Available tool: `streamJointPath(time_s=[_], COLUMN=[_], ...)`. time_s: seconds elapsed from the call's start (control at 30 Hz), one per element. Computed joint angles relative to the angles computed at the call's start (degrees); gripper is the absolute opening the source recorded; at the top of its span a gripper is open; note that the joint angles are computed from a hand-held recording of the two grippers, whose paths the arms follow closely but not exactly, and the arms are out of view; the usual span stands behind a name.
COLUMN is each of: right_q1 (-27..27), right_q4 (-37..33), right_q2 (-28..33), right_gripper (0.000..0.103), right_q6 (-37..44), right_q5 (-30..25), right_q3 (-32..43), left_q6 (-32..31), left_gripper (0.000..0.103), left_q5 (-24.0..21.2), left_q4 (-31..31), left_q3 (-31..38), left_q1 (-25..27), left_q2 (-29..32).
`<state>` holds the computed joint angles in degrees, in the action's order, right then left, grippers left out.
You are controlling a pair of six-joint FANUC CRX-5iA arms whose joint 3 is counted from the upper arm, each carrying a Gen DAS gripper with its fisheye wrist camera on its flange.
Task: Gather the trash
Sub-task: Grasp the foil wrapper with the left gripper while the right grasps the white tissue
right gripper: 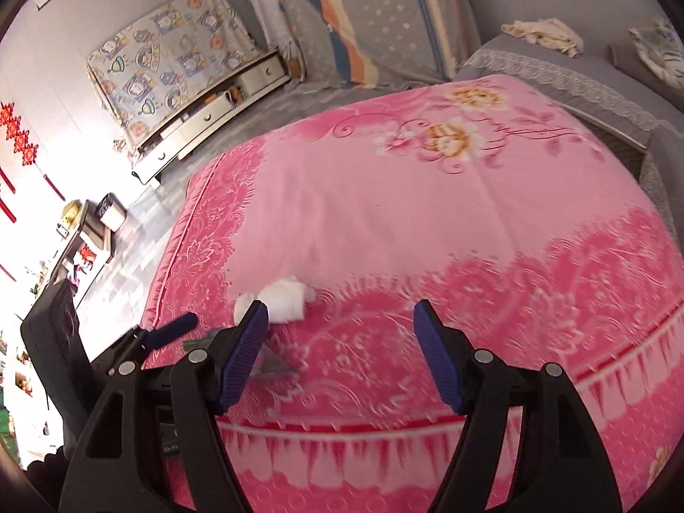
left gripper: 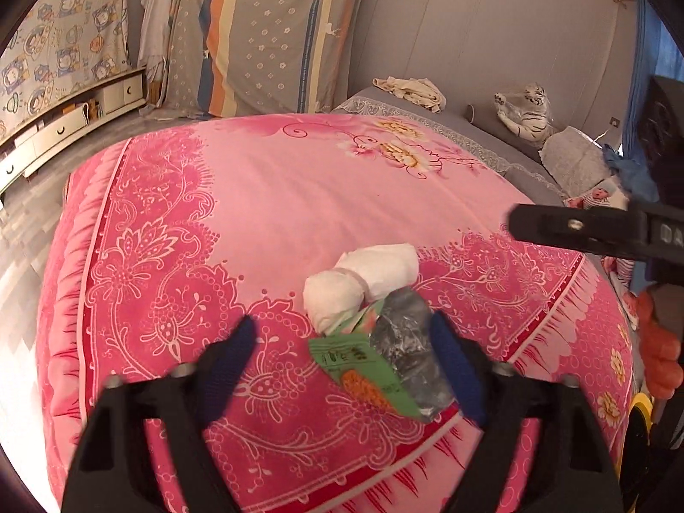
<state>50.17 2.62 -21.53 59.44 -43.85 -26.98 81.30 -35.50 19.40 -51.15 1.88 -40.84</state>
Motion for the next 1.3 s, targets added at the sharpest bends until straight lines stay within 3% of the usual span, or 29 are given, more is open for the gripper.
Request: streamJointPath(time_s=[0.17,0.2,0.27,0.4,0.63,1.0,1.17,1.3], right_q1=[-1.17,-1.36,-1.76,-1.5,-1.19,-0.6,-0.37,0.38], right_q4=[-4.36,-4.95,-6.8,-8.64,-10.62,-10.38,-11.21,-9.94], right_q2=[5.88,6.48,8.51,11.83,15.41,17.9,18.3,17.93], right_gripper=[0.067,0.067,0.067,0.067,0.067,0.064,0.045,0.036], right_q6=[4.13,4.67,6.15,7.34,8.05,8.04,9.22,8.75], right_q5=[-0.78,-0.88,-1.5,-2.18,-3.37,-3.67,-3.55,-3.42], right_q3=[4.65,5.08,6.67,8.55,10.36,11.64,12.08,11.74], left_q6=[-1.02,-1.1,0.83,-1.58,-7.13,-9.4,-9.85,-9.8], left_gripper=[0.039,0.028,0.017,0.01,0.008,0.008,0.005,0.002], left_q5=[0.45,0.35,-0.92,-3.34,-5.76,-4.97,-4.73,-4.77], left_q4=[0.38,0.35,-2.07,0.87,7.4,10.46,10.87,11.08], left_q3=[-0.4,-0.43,0.56,-1.13,-4.01,-5.73,-6.18,-6.51], left_q1=[-0.2,-0.27,-0.7,2.16,5.84,5.78,5.76,5.61], left_q2=[-0.04,-0.14,0.81,0.03,-1.19,-2.29,-2.68,-3.84])
